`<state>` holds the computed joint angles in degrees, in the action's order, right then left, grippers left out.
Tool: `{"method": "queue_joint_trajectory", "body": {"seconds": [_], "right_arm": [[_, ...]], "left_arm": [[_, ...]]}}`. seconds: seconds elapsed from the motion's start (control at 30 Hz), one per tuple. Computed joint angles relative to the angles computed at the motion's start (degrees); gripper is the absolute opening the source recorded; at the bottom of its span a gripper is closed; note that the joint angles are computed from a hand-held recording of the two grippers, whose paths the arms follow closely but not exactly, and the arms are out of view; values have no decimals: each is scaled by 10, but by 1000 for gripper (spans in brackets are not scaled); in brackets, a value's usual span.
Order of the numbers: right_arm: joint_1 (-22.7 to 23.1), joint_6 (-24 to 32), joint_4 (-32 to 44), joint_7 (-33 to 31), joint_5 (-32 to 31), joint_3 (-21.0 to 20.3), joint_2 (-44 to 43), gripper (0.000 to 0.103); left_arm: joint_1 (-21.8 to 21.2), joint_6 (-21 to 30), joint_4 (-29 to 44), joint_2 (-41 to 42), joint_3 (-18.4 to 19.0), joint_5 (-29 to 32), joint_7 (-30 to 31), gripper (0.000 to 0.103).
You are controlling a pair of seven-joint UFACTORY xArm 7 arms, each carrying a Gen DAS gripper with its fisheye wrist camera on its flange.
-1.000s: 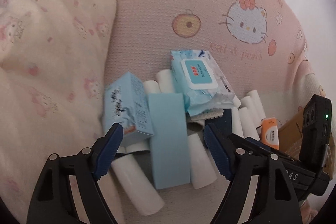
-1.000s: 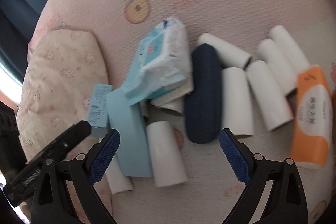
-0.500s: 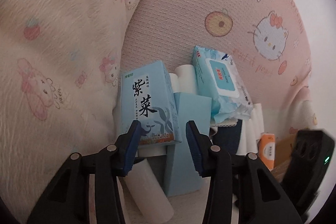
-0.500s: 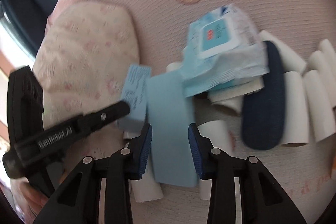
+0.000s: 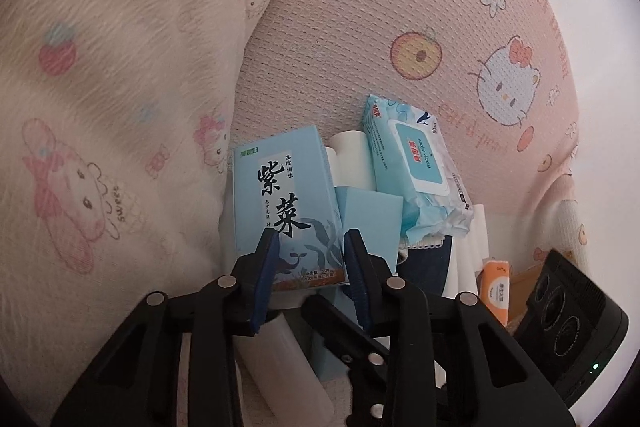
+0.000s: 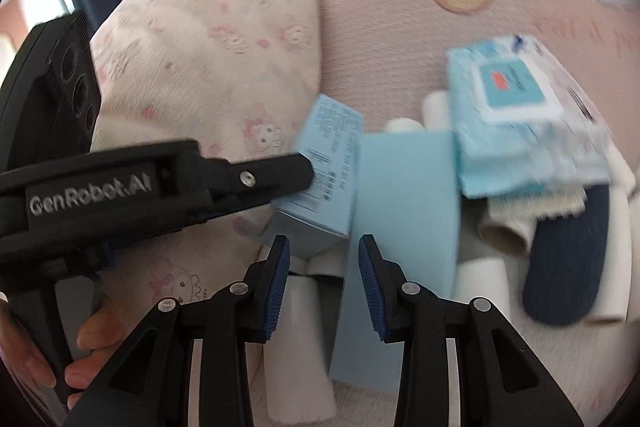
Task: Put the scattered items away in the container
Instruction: 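Close the right gripper on the light-blue printed box, then lift the light-blue printed box with the right gripper and reposition it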
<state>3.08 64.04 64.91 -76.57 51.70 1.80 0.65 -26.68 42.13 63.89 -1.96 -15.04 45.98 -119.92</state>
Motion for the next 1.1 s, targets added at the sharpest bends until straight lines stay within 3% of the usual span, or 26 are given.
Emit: {"method": "queue_joint_trajectory", "body": {"seconds": [0.27,0.47,0.6,0.73,0.87,1.1], "right_arm": [[-13,39,24,-32,24,-3,19,31],[-25,55,21,-59,39,-12,-4,24],[-26,49,13,-75,16,-18,-21,23],[-37,71,18,-66,19,-32,-26,22],[-51,98,27,-62,13,-45,-36,22],[-74,132,35,-45,-4,-66,-51,21]], "left_arm": [[2,-20,-9,-7,-3,16,3,37],[14,-95,-31,-16,-4,26,-45,31],[4,-78,-7,-3,-11,22,-24,31],[-6,-77,5,-2,-13,34,-34,30],[-25,-35,49,16,-19,25,2,30],[-60,-17,90,37,-18,23,20,30]]}}
